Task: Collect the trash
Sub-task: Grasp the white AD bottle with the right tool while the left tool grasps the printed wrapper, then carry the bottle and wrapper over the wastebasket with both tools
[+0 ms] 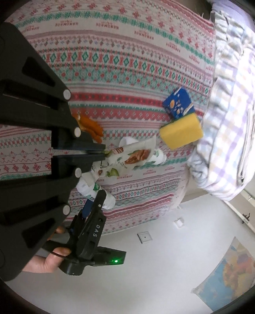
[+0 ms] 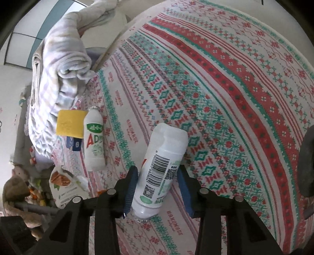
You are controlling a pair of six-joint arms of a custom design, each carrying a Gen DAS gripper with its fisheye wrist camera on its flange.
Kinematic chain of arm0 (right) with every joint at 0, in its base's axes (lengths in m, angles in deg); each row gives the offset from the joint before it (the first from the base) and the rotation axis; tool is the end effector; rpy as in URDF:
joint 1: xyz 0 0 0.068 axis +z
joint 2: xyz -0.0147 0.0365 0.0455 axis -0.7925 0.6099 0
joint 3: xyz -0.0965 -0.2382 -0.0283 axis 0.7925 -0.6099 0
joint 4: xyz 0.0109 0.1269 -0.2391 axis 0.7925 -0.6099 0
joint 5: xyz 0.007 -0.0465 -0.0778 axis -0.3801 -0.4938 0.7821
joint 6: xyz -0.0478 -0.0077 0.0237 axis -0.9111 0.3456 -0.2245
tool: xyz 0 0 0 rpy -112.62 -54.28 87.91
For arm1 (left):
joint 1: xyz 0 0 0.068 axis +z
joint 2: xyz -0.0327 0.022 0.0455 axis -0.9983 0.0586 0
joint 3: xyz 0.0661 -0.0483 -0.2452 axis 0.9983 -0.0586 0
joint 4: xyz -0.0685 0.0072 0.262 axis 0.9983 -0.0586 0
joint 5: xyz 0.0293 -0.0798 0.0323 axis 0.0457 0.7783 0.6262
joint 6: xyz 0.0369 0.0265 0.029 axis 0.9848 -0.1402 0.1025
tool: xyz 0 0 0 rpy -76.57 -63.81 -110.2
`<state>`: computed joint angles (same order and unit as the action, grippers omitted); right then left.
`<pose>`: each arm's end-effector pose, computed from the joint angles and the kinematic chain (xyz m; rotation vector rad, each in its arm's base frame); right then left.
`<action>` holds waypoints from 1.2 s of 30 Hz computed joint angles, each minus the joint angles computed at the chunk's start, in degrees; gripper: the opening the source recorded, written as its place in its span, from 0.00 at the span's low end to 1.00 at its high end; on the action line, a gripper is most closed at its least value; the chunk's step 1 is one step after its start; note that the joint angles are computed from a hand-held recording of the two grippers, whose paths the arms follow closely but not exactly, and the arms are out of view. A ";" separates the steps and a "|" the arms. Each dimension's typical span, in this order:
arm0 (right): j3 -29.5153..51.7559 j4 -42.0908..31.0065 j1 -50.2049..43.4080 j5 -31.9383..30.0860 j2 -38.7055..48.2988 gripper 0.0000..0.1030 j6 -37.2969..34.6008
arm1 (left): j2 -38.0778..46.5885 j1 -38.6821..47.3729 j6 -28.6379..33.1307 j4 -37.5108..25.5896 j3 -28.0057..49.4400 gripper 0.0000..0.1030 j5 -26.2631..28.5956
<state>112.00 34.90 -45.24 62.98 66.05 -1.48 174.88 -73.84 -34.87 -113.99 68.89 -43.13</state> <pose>0.1917 0.0278 0.1439 1.3729 2.3783 0.5547 0.2890 0.0425 0.1849 0.6666 2.6296 -0.8747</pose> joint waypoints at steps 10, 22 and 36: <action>1.81 1.63 3.78 2.88 -1.49 0.38 -1.84 | 3.38 5.03 2.29 -4.37 6.25 0.04 1.15; 5.91 6.57 12.30 9.27 1.22 0.38 -4.57 | 8.38 11.51 5.19 -8.69 14.38 0.04 2.56; 17.65 9.43 26.01 21.63 14.57 0.38 -11.80 | 21.57 22.18 8.15 -17.90 34.15 0.04 3.16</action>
